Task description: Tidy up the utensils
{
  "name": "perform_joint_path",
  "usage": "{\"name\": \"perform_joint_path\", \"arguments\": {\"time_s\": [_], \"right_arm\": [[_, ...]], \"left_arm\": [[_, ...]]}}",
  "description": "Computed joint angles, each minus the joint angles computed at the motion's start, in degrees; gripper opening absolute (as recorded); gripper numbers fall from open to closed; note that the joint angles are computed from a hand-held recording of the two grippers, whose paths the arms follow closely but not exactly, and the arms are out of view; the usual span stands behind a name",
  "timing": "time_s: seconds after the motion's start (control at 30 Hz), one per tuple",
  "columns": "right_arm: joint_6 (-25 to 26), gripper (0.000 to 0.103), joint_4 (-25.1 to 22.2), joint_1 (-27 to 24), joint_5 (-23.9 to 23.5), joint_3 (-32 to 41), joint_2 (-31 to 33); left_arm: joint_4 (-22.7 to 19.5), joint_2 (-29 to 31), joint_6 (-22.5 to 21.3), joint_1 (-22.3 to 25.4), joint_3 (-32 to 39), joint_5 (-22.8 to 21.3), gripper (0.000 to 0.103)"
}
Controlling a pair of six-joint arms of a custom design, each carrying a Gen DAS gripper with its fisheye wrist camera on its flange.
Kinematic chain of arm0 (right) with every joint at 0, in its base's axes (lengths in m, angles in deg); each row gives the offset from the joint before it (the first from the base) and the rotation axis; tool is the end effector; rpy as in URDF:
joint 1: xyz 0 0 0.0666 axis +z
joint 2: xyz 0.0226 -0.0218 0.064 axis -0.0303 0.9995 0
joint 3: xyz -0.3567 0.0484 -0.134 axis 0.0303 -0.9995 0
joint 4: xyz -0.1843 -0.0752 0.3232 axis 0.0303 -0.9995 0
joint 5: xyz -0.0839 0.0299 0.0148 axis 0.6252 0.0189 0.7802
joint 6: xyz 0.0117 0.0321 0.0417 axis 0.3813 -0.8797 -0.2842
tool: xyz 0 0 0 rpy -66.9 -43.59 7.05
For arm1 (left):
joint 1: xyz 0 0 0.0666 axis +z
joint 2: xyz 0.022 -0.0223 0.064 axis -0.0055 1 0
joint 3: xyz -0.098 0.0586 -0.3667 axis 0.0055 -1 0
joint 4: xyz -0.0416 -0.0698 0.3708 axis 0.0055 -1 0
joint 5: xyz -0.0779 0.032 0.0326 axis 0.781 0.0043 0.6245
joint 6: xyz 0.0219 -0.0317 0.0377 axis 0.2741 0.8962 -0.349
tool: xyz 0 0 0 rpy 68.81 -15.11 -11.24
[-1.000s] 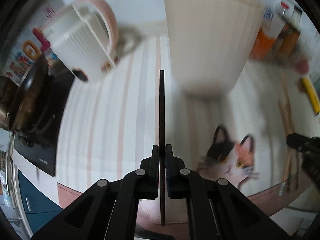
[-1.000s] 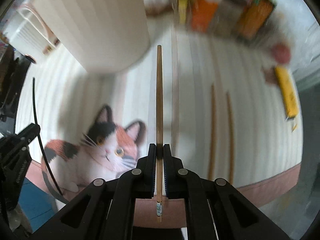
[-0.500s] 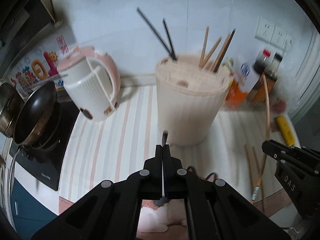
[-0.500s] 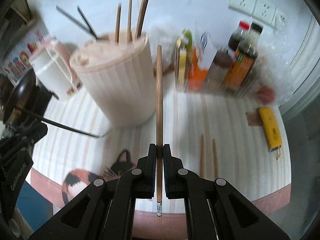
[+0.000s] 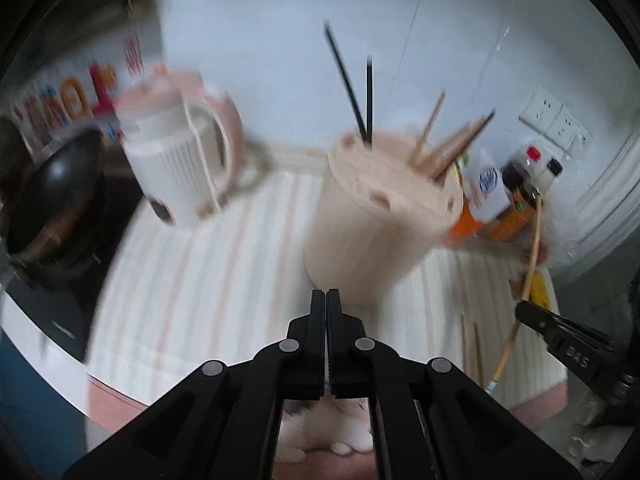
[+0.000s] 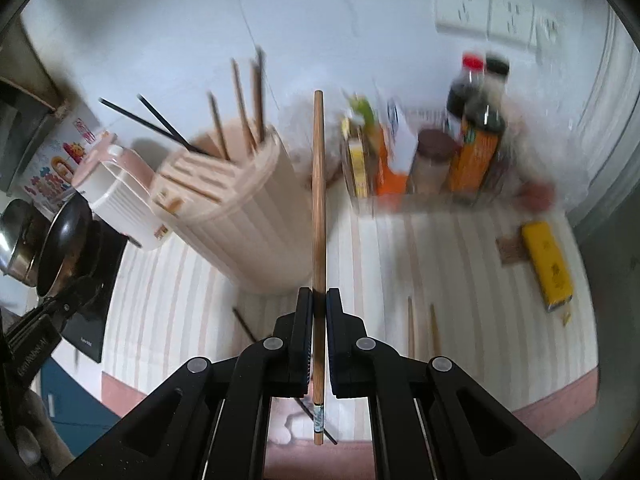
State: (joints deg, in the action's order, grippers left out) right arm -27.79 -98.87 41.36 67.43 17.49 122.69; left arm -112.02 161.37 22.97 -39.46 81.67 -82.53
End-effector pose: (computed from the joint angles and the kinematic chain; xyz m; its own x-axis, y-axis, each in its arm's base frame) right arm 0.3758 0.3472 0.4996 -0.9112 -0.0448 -0.4096 -0.1441 0.9660 0.2149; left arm 0.3198 -0.2459 0.5209 -0.8187 -0.2478 -0.5180 -0.2002 0.9687 -0.1471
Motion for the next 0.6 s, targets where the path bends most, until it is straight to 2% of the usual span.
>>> {"name": "perform_joint_path", "arguments": {"time_s": [0.1,0.2,0.23,0.3,0.47,0.53,0.6], "right_arm": [[-1.0,0.007,0.02,-1.08,-2.24,-3.57,-0.28],[-2.0,0.007,-0.03,-1.98,-3.22,-7.68,-0.88],[-2.44,0.007,-0.1,-2.39,-3.54,-9.39,-1.23],[-2.95,0.007,-0.36,-3.02,-3.58,-11.93,-1.82],[-3.86,0.007,-0.88,-5.39,-3.51,-18.3,-3.68],[-4.19,0.007,-0.83,-6.32,-3.41,-20.37,-4.3],[-4.25,0.007,-0.83,-6.97,-3.31,-21.4,-4.39]], "left_arm": [[2.12,0.8,3.15,2.82,-5.31,12.47,0.006],[5.85,2.75,7.79,4.04,-9.95,20.13,0.021],[8.02,4.3,9.66,4.27,-11.38,23.1,0.021],[10.2,7.44,11.46,4.16,-11.62,25.94,0.021],[10.17,15.09,10.54,2.38,-6.73,23.52,0.024],[7.73,18.89,9.3,1.3,-3.48,21.17,0.024],[3.22,22.83,7.9,0.03,-0.02,17.66,0.024]]}}
